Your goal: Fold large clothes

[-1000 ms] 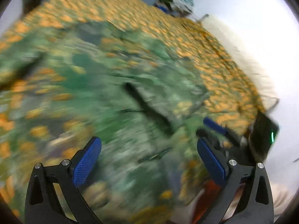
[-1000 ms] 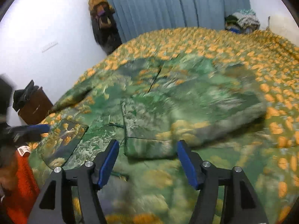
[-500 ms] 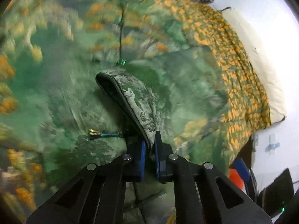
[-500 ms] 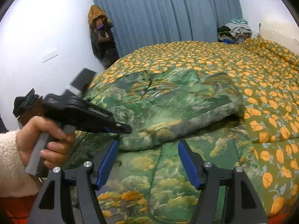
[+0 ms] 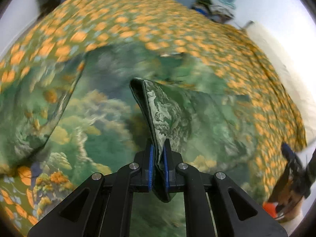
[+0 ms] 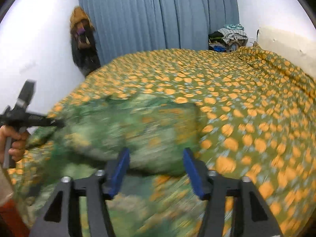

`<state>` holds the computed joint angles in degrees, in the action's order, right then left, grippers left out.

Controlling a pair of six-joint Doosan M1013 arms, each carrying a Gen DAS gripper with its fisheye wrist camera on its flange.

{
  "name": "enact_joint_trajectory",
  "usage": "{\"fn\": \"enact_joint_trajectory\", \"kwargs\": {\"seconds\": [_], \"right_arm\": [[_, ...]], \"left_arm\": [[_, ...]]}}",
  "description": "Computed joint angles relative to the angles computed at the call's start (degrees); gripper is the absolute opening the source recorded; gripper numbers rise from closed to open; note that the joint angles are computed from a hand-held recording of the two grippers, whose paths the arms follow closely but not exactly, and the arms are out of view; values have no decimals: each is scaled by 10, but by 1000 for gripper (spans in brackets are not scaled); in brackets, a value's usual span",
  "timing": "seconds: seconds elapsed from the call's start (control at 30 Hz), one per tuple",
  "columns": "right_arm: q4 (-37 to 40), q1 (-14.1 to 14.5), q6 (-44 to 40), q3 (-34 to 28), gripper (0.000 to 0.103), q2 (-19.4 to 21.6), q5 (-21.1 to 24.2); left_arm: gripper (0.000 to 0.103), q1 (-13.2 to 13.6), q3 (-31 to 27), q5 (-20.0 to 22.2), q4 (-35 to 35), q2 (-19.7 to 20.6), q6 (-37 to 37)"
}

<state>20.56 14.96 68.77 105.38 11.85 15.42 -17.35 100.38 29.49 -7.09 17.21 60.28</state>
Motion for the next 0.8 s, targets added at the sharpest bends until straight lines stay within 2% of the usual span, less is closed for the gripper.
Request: {"fn": "enact_joint_trajectory", "kwargs": {"seconds": [0.07,0.1,0.17,0.2,0.23,0.3,0.37,0.53,0.6,0.67,0.73,0.8], "right_arm": [[2,-8,-2,-49,48,41,52],[-2,-8,3,-59,45,51,58],[45,-6,-56,-83,45,85,71],[40,-5,-59,-94,45,99,86],[9,-2,-32,-112,45,125,121],[-26,-1,4,-132,44,158,166],[-18,-1,-4,-129,44,160,155],[-44,-4,21,-178,44,162,243],[-15,-8,8,-189,44,156,227],[-19,-6,24,-207,44,160,208],[-13,-5,32,-235,44,180,204],[-59,2,79,-263,44,209,215]], "left_arm": [[8,5,11,-16,-20,7,6],[8,6,20,-28,-34,9,12],[9,5,32,-43,-43,13,14],[10,4,36,-48,-42,16,12],[10,7,40,-50,-45,16,17],[12,11,51,-70,-83,17,51],[12,15,54,-77,-106,18,75],[15,16,75,-104,-114,12,101],[15,16,84,-122,-131,10,117],[15,17,95,-135,-151,5,136],[15,14,98,-143,-128,4,117],[15,7,98,-146,-63,3,61]]}}
